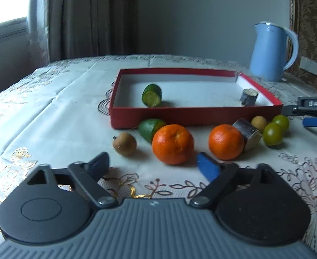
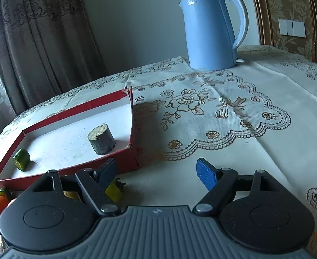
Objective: Organize fruits
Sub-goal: 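Move the right tool to a green tomato and close on it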
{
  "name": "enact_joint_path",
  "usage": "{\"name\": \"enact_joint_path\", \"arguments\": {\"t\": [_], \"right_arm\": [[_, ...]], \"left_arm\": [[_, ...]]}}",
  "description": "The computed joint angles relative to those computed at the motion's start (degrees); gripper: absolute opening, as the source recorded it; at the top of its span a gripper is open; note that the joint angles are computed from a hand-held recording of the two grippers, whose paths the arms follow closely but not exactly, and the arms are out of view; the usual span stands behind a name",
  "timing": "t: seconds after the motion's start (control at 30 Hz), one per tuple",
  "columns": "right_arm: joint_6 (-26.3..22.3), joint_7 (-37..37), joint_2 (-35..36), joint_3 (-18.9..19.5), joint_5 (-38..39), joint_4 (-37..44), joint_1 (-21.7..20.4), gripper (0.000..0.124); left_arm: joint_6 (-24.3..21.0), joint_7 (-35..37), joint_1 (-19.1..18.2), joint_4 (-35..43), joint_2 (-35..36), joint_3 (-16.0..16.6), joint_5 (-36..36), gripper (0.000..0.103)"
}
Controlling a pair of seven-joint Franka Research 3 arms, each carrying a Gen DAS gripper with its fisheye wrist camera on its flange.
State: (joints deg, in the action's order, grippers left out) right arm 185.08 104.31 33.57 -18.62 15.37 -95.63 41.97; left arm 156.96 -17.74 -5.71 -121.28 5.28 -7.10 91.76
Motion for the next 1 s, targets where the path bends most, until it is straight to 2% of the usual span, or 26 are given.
{"name": "enact_joint_path", "arguments": {"t": [0.1, 0.3, 0.47, 0.77, 0.97, 1.0], "right_arm": [[0.9, -1.4, -1.5, 3.3, 0.0, -1.7, -2.5, 0.080], [2.2, -3.6, -3.9, -0.9, 1.5, -6.7, 1.7, 0.080], [3.1, -6.6, -4.7, -1.9, 2.2, -8.5, 3.3, 0.080], [6.3, -14.7, -6.8, 6.8, 4.5, -9.8, -2.7, 0.080], [8.8, -21.1, -7.1, 7.7, 6.4, -10.3, -2.0, 0.080], [8.5, -22.3, -6.7, 6.1, 7.5, -9.8, -0.3, 0.080]], "left_arm": [[0.8, -1.8, 0.2, -0.4, -0.2, 0.1, 1.8, 0.093], [1.9, 0.5, 0.6, -0.1, 0.2, 0.1, 0.2, 0.098], [3.9, 1.0, 0.9, 0.1, 0.4, 0.5, 0.2, 0.103], [3.7, 1.5, 0.8, 0.2, 0.5, 0.5, -0.2, 0.103], [3.9, 1.5, 0.8, 0.3, 0.6, 0.5, -0.1, 0.103], [3.9, 1.4, 0.8, 0.3, 0.6, 0.6, 0.0, 0.103]]}}
